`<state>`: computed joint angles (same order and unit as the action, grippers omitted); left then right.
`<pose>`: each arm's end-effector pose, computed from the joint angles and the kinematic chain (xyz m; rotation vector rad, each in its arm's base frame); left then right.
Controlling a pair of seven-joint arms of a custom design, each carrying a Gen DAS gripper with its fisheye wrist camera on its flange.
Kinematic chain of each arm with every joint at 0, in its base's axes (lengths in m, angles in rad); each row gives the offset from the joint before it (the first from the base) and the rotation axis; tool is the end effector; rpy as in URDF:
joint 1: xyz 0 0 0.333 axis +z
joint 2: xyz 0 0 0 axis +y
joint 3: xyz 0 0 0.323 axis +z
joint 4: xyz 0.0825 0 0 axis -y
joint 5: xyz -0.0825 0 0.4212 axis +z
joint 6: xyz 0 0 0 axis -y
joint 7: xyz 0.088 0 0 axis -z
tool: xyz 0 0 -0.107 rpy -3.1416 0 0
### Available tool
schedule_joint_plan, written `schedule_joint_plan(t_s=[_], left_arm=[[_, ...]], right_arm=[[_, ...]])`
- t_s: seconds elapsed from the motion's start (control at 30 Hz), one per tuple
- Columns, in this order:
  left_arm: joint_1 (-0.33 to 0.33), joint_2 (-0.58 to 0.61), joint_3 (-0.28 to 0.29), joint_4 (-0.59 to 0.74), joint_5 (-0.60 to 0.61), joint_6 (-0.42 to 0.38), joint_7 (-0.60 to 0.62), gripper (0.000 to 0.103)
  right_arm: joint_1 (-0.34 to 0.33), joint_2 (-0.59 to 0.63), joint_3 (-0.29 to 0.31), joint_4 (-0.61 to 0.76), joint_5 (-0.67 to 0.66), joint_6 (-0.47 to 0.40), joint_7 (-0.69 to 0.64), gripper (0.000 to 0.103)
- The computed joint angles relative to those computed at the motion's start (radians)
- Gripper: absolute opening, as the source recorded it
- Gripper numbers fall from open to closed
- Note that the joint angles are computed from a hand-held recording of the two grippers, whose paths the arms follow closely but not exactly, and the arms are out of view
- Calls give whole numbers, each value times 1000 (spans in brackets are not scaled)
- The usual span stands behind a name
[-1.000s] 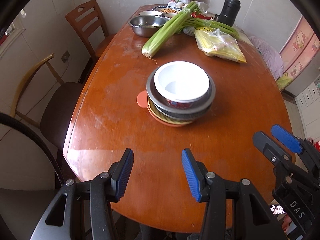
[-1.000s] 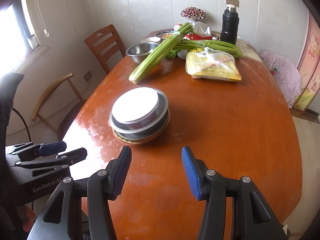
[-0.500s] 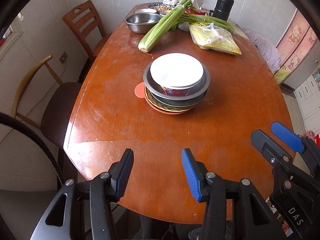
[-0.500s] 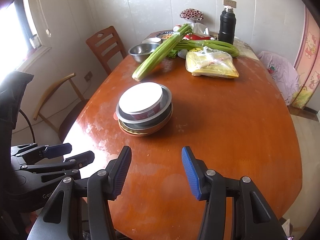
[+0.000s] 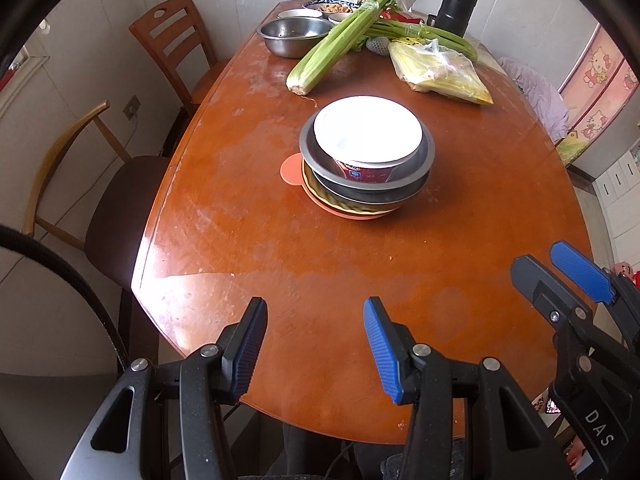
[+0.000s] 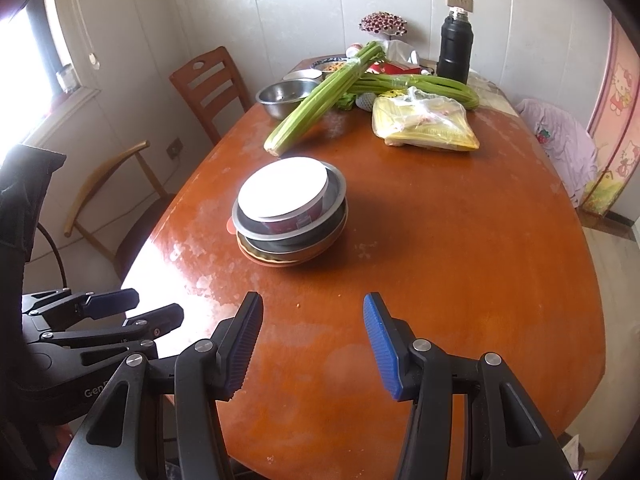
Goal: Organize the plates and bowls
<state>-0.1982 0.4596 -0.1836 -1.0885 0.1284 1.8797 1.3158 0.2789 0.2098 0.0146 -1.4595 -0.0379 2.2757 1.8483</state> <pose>0.7150 -0.2373 0.6094 -1.9430 2.1747 -0.4104 0.6788 0.2030 0.6347 -1.8606 1.8052 -0.4270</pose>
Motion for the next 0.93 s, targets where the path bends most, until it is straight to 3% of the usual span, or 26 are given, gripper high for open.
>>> schedule_joint_plan(t_s=[0.63,0.93], left_arm=[[-3,39,3,45,2,-37,1,50],[13,84,19,75,9,53,-19,50]], right_arm=[[5,9,-1,15,-6,-7,-8,54],[-5,19,-7,17,-1,-11,-13,54]])
